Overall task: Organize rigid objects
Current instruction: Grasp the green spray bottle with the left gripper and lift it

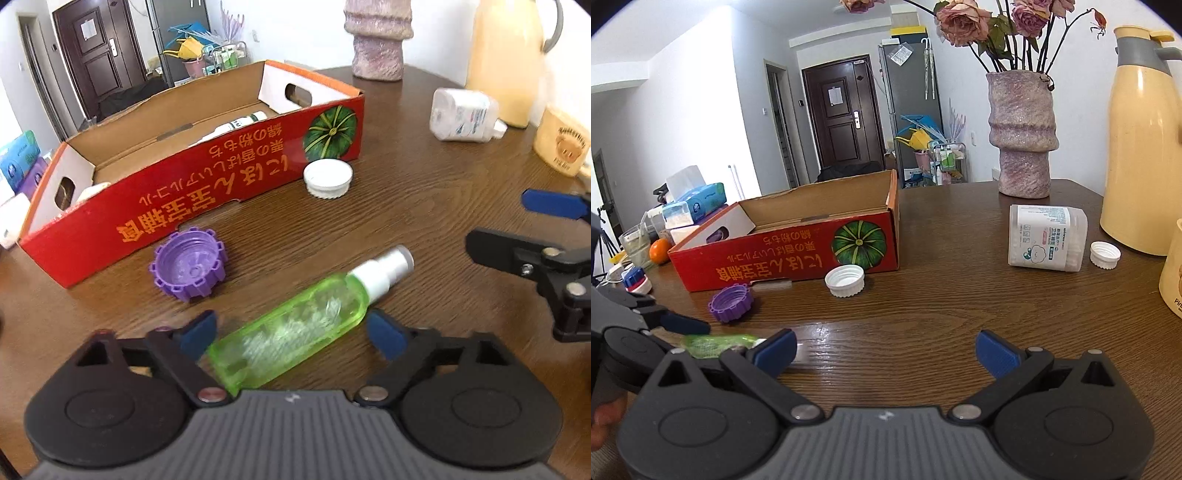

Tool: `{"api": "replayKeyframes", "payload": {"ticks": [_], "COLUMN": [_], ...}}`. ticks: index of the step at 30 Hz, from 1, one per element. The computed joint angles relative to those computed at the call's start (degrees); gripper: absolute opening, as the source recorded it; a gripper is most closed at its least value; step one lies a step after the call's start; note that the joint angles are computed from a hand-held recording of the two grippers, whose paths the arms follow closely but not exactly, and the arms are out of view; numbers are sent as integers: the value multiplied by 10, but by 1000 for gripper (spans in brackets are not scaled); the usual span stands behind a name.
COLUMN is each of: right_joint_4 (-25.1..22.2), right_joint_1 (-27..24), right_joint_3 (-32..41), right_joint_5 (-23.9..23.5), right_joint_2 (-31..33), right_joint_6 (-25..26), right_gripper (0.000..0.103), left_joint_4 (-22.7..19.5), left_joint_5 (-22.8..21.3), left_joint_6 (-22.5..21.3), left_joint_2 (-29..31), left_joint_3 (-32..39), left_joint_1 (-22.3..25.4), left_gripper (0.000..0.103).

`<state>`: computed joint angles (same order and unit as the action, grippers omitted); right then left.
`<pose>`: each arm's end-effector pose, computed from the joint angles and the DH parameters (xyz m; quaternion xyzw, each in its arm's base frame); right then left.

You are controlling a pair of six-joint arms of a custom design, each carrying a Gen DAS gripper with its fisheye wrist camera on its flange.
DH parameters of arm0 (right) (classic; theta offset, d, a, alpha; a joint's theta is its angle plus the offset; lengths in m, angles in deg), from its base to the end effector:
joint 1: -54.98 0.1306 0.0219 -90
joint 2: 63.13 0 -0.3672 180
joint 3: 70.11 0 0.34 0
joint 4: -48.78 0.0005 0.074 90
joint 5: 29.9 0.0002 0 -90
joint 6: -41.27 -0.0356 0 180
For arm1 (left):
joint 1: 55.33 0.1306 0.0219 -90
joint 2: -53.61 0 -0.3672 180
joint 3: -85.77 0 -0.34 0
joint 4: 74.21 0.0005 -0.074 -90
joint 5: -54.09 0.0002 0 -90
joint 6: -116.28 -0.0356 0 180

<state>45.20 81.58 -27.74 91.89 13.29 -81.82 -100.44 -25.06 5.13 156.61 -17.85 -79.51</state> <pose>0.2767 0.1170 0.2333 0.1695 0.8548 -0.0020 0.4904 0.4296 -0.2008 0.2491 0.3914 0.8592 -0.0980 0.3146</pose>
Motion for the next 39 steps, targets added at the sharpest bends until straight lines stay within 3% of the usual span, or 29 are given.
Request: {"api": "replayKeyframes", "payload": {"ticks": [5,8,13,15,17,18,21,27,28,29,31,34,39], "right_joint_4": [3,4,5,7,7,6,8,8,8,8,8,9,10], "right_joint_1": [-2,-2,-1,0,0,1,1,1,1,1,1,1,3], "right_joint_3": [-1,-2,-6,-7,-7,-6,-6,-8,-9,-9,-9,-9,-8], "right_joint_5": [0,1,6,7,8,8,10,11,11,11,11,10,15], "right_joint_2": [0,0,-4,-6,-5,-4,-5,-7,-8,-8,-8,-7,-4], "right_joint_6": [0,-1,-6,-7,-8,-8,-9,-13,-13,-13,-13,-13,-12], "right_gripper": [103,103,103,103,103,103,103,103,103,103,103,103,103], "left_joint_4": [17,35,46,29,36,49,65,80,96,107,109,133,137], "left_joint_5": [32,39,57,69,75,70,57,18,15,37,64,58,56], "left_joint_6": [8,2,1,6,17,24,44,78,80,81,95,100,113], "left_joint_2": [-22,-38,-60,-64,-67,-69,-62,-20,-20,-21,-27,-39,-51], "left_joint_3": [-30,-55,-84,-83,-86,-90,-83,-53,-59,-64,-68,-88,-98], "left_joint_1": [5,3,10,17,17,14,1,-23,-25,-21,-14,-12,0], "left_gripper": [48,39,34,43,87,92,89,69,58,30,31,31,31]}}
